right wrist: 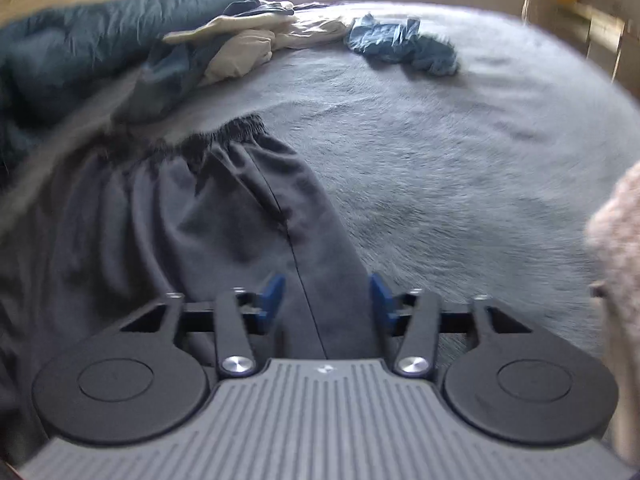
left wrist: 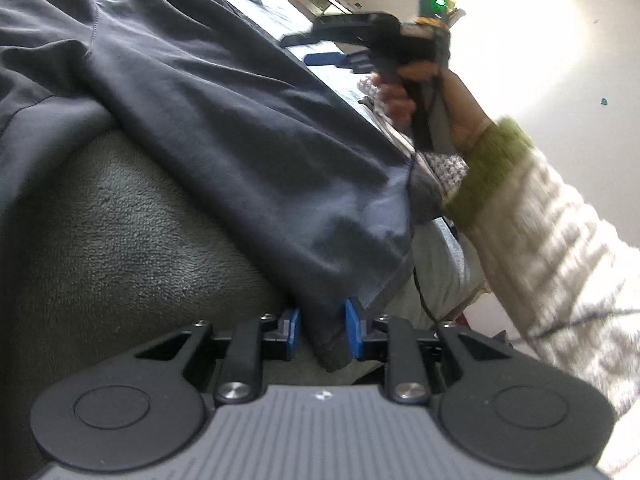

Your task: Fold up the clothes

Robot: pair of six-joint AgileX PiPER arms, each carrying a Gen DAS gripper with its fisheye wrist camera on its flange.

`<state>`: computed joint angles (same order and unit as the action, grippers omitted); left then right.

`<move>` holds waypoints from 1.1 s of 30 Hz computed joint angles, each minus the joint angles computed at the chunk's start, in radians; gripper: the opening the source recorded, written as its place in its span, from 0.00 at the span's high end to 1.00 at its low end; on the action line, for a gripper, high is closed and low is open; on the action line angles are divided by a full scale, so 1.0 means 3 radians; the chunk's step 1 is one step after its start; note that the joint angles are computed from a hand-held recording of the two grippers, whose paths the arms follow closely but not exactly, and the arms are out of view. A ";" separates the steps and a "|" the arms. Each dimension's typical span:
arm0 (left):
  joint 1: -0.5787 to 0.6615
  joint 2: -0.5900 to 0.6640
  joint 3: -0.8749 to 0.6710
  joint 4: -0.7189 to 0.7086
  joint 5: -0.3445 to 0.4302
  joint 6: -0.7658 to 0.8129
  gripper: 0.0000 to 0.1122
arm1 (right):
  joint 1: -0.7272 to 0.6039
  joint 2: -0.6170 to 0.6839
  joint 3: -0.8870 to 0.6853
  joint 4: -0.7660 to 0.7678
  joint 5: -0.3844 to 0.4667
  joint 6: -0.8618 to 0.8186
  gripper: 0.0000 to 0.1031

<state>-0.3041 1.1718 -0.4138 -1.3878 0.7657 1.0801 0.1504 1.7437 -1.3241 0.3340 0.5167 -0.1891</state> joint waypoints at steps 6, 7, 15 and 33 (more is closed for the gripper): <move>0.0264 0.0060 -0.0003 0.0086 0.0263 0.0134 0.82 | 0.0110 0.0314 -0.0401 -0.0288 0.0200 0.0098 1.00; 0.0279 0.0078 -0.0008 0.0094 0.0276 0.0146 0.84 | 0.0145 0.0286 -0.0374 -0.0402 0.0122 0.0166 1.00; 0.0323 0.0119 -0.0044 0.0166 0.0357 0.0167 0.85 | 0.0235 0.0490 -0.0491 -0.1244 -0.0112 0.1027 1.00; -0.0494 -0.0627 -0.0069 0.0942 -0.0431 -0.1137 0.75 | -0.0055 -0.1909 0.1274 -0.1736 0.0230 0.1592 0.77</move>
<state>-0.4522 0.9836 -0.4344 -1.1053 0.6362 0.7389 0.1339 1.1708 -0.9419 -0.1868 0.5856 0.2886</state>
